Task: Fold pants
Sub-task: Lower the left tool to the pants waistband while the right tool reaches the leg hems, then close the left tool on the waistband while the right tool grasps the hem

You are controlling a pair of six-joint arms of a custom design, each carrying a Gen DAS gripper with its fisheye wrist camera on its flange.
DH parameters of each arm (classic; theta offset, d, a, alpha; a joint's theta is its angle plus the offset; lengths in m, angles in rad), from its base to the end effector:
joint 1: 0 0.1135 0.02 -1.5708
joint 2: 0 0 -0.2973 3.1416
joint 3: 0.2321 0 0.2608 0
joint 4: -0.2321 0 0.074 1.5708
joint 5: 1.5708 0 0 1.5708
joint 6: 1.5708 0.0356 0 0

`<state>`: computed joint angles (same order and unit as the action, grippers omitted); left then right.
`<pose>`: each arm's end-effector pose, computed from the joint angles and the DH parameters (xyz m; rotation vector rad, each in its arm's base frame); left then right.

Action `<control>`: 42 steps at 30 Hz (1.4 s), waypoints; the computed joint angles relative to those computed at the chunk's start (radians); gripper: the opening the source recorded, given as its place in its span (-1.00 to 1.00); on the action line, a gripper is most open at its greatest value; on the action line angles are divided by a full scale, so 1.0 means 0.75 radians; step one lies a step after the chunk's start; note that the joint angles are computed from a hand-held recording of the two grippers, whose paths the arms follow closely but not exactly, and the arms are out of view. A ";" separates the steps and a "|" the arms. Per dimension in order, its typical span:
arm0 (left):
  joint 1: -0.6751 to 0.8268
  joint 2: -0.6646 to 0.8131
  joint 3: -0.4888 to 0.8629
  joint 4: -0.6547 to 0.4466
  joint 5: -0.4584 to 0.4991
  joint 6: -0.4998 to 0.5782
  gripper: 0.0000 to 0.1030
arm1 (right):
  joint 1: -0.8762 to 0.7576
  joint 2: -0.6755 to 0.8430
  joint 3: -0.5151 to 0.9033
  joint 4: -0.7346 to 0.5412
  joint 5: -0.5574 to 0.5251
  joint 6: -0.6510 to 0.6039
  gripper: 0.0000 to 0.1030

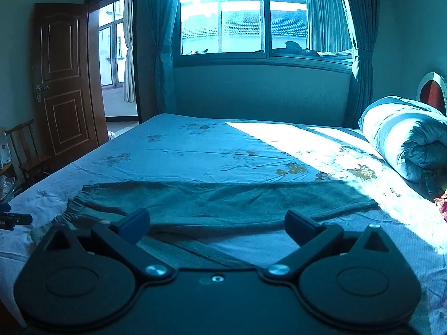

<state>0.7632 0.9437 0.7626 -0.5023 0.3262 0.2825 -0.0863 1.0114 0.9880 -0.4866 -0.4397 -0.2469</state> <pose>0.1449 0.1228 0.2995 -0.3587 2.1908 0.2097 0.2106 -0.0030 0.3677 -0.4259 1.9923 0.2487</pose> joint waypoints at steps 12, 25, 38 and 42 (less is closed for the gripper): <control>-0.136 1.195 0.617 0.370 -0.176 -0.072 0.22 | 0.323 0.843 0.459 0.277 0.378 0.039 0.85; -0.169 1.657 1.049 0.359 -0.098 -0.086 0.13 | 0.362 1.301 0.766 0.334 0.393 0.041 0.78; -0.089 1.564 0.943 0.437 0.143 -0.065 -0.69 | 0.334 1.508 1.041 0.216 0.306 -0.099 0.53; -0.078 1.543 0.938 0.432 0.157 -0.068 -0.69 | 0.350 1.725 1.398 -0.026 0.297 -0.261 0.24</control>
